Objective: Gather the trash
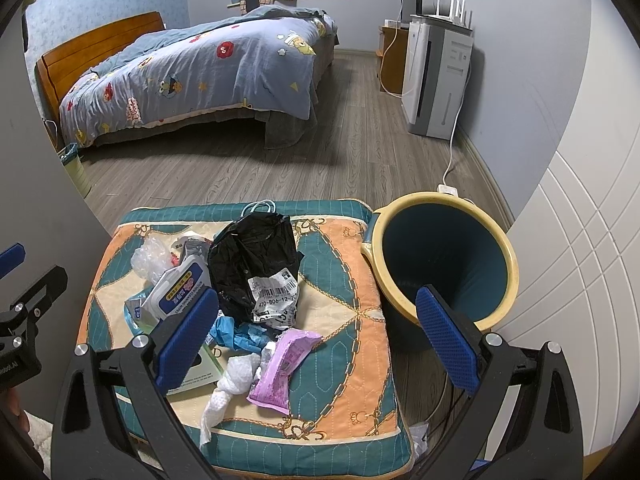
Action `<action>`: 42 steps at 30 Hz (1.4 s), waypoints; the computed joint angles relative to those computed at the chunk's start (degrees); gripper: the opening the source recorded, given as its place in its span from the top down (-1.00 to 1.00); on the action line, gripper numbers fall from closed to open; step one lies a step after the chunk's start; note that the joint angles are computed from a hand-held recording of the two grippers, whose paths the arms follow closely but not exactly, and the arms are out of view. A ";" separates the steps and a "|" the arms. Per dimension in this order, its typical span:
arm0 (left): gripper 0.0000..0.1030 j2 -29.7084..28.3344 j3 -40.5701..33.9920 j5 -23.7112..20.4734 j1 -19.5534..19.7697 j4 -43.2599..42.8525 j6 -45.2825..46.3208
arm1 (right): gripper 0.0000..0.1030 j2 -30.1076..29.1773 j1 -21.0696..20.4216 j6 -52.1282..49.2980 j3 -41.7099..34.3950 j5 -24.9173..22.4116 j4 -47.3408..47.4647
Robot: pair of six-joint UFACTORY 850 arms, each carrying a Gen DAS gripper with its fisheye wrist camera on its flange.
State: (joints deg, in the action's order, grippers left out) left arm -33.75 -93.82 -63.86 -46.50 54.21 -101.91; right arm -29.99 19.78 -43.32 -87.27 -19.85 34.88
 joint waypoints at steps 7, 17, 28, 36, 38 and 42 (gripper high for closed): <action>-0.90 0.10 0.07 0.29 0.00 -0.01 0.37 | -0.89 -0.01 -0.01 0.01 0.00 0.01 -0.03; -0.90 -0.75 -1.15 -3.39 0.24 -0.40 0.40 | -0.89 -0.07 -0.04 0.20 -0.12 -0.16 -0.16; -0.90 0.08 0.04 1.04 1.88 -5.48 3.82 | -0.89 -0.02 -0.16 2.19 0.64 1.03 -0.95; -0.90 2.84 4.96 7.37 3.79 -0.78 -0.71 | -0.89 -5.18 1.45 13.23 -6.23 -1.24 -11.89; -0.90 2.97 5.57 8.02 4.77 -0.02 -0.17 | -0.89 -7.68 1.55 15.17 -9.34 -4.59 -11.70; -0.90 3.23 7.08 9.41 6.40 0.61 -0.99 | -0.89 -10.70 3.00 19.92 -11.98 -5.58 -17.02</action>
State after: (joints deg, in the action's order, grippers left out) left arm -30.51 -86.73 -54.46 -40.10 54.82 -102.90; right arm -40.69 22.78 -23.40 -99.25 -25.43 17.86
